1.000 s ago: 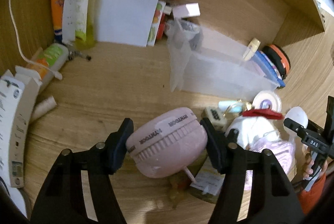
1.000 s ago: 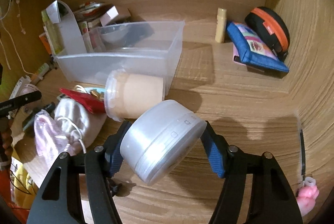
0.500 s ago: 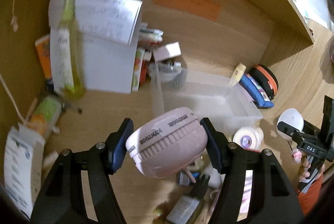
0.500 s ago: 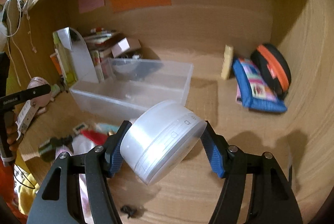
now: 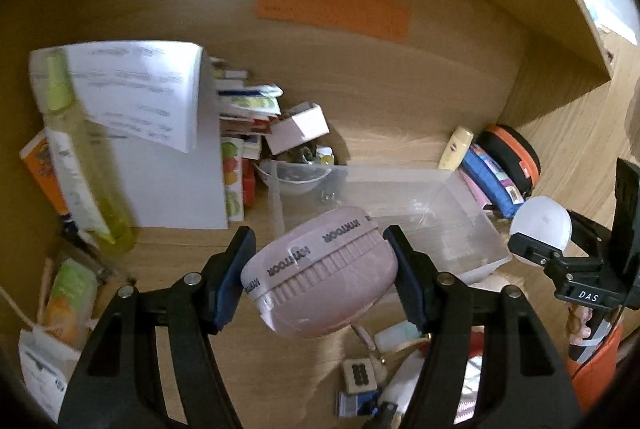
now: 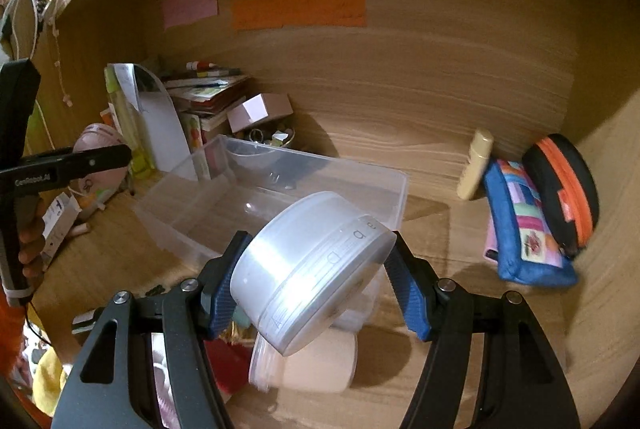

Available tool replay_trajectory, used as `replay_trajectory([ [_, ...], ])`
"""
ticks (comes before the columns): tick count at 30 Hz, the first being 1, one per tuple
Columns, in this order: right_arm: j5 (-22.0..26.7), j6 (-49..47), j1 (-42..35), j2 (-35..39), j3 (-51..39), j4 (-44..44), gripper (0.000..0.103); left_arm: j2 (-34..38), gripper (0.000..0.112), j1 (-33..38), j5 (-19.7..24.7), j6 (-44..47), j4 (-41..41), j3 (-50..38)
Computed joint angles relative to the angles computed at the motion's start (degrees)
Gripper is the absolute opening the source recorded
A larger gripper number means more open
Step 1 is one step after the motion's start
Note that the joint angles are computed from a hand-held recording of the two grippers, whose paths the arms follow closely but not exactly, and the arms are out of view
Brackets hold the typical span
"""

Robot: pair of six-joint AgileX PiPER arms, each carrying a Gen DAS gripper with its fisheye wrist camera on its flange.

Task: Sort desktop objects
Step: 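Carry both round containers over the clear box and release them inside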

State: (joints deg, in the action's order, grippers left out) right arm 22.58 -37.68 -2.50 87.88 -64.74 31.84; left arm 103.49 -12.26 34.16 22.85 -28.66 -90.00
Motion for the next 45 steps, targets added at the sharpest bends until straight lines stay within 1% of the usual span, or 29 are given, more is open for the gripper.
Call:
replay_trajectory([
  [4, 1.6, 2.1, 0.5, 4.5, -4.4, -2.4, 0.063, 5.5, 0.065, -1.5, 3.8, -3.1, 3.8, -6.7],
  [7, 3.7, 5.3, 0.9, 8.6, -8.7, -5.8, 0.063, 9.0, 0.065, -2.6, 6.5, -4.5, 6.0, -11.1],
  [10, 7.1, 6.5, 1.0, 12.9, -13.4, -7.3, 0.063, 13.3, 0.065, -3.8, 10.5, -6.7, 8.4, -17.2],
  [11, 7.9, 7.2, 1.1, 13.9, -14.5, -8.1, 0.063, 15.5, 0.065, -4.4, 12.7, -8.0, 9.7, -20.6],
  [14, 10.0, 8.5, 1.1, 17.0, -17.7, -9.9, 0.063, 19.6, 0.065, -5.0, 17.2, -9.7, 11.2, -26.7],
  [16, 11.7, 9.1, 1.3, 18.7, -19.8, -11.0, 0.063, 21.4, 0.065, -5.4, 19.3, -10.2, 11.9, -29.4],
  [18, 13.2, 11.0, 1.6, 20.3, -21.9, -13.3, 0.063, 22.1, 0.065, -6.5, 19.4, -11.1, 14.3, -30.5],
  [19, 14.5, 12.8, 1.9, 21.5, -23.6, -15.2, 0.063, 22.5, 0.065, -6.5, 20.1, -10.4, 13.7, -31.3],
  [20, 15.2, 13.4, 2.0, 22.4, -24.6, -15.7, 0.063, 23.8, 0.065, -6.5, 22.3, -9.9, 12.8, -33.6],
  [22, 16.0, 14.2, 2.5, 23.7, -26.1, -16.6, 0.063, 25.4, 0.065, -7.0, 23.9, -10.2, 13.3, -36.3],
  [25, 16.0, 15.5, 3.5, 24.8, -27.0, -19.0, 0.063, 27.2, 0.065, -8.4, 24.3, -11.3, 16.6, -38.8],
  [28, 16.5, 16.9, 4.2, 25.4, -27.5, -20.2, 0.063, 28.1, 0.065, -8.9, 25.7, -11.2, 17.1, -40.6],
  [33, 16.1, 17.6, 4.7, 25.3, -27.2, -21.0, 0.064, 27.7, 0.066, -9.3, 24.7, -10.3, 17.3, -40.2],
  [38, 14.3, 19.1, 5.3, 24.1, -25.1, -22.8, 0.064, 25.7, 0.066, -9.4, 22.7, -9.6, 17.0, -37.2],
  [41, 13.2, 20.1, 5.2, 22.2, -23.1, -23.5, 0.068, 23.2, 0.066, -9.3, 20.3, -9.0, 16.8, -33.7],
  [43, 13.1, 20.5, 5.1, 21.8, -23.0, -23.3, 0.073, 21.7, 0.066, -9.3, 18.9, -9.0, 17.1, -31.7],
  [45, 12.3, 21.1, 5.0, 20.0, -21.4, -23.5, 0.075, 20.1, 0.071, -9.1, 17.7, -9.0, 16.8, -29.6],
])
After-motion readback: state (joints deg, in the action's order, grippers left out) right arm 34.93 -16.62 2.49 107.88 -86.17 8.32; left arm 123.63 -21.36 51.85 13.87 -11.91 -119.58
